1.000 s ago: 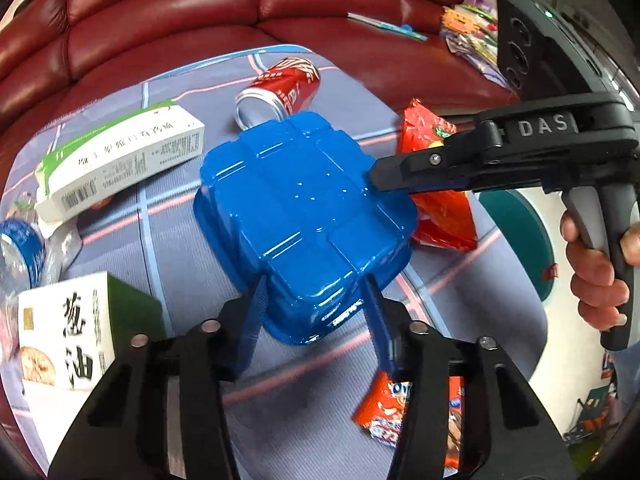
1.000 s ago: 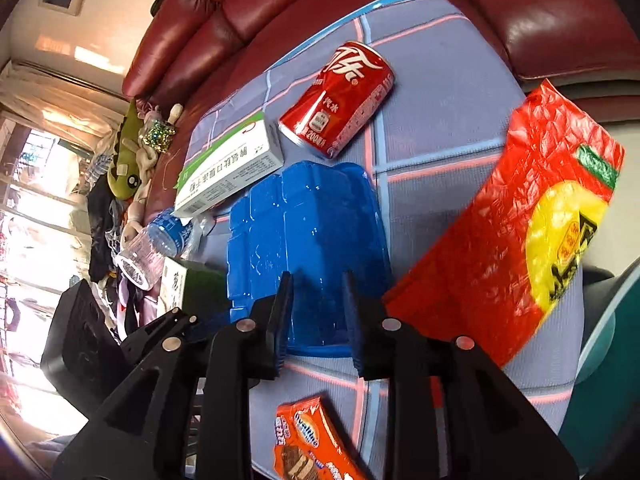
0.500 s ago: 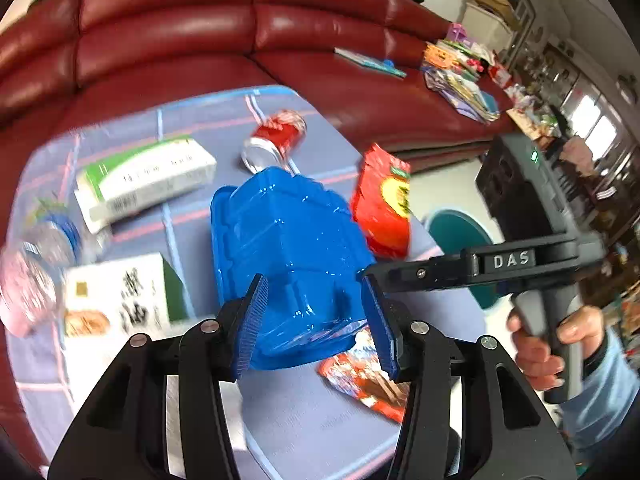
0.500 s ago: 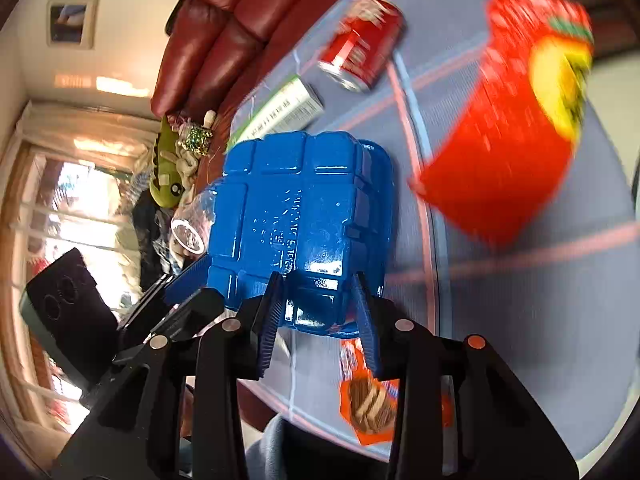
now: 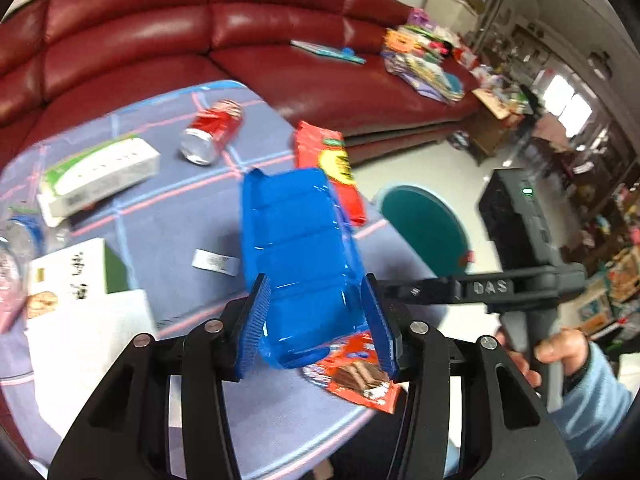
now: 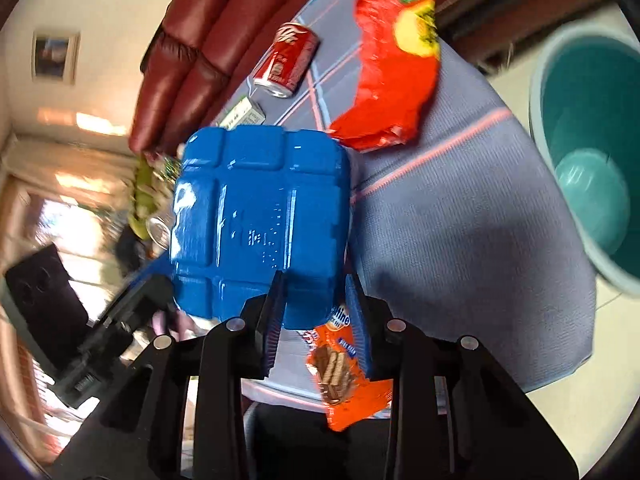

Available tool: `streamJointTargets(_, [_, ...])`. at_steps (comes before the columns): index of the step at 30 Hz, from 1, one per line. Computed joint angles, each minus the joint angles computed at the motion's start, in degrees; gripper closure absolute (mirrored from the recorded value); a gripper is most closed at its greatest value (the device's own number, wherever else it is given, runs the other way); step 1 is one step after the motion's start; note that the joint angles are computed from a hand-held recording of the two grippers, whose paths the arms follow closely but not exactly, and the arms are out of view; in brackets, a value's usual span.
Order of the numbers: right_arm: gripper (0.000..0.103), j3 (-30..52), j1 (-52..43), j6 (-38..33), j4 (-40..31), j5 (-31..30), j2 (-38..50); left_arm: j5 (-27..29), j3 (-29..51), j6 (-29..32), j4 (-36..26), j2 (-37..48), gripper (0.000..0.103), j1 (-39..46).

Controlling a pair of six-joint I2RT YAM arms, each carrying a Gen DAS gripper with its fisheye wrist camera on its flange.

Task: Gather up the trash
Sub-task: 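Grasp the red snack bag with the right tool while the left tool lifts the blue tray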

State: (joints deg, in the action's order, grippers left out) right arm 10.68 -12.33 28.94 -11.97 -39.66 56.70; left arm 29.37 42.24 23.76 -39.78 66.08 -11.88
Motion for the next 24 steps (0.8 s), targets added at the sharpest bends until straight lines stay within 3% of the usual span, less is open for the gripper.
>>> streamJointTargets(6, [0.074, 2.2, 1.6, -1.7, -2.1, 3.5, 0.9, 2.0, 1.6, 2.9, -0.4, 1.1, 0.044, 7.6])
streamJointTargets(10, [0.074, 2.6, 2.1, -1.5, -3.2, 4.9, -0.2, 3.6, 1.1, 2.5, 1.3, 5.1, 0.044, 5.4])
streamJointTargets(14, [0.074, 3.2, 1.0, -3.5, -5.9, 5.0, -0.3, 7.3, 4.1, 1.8, -0.8, 9.9, 0.043, 4.9])
streamJointTargets(24, [0.074, 1.6, -4.1, -10.8, -13.5, 6.7, -4.6, 7.4, 2.2, -0.3, -0.8, 8.9, 0.041, -4.6])
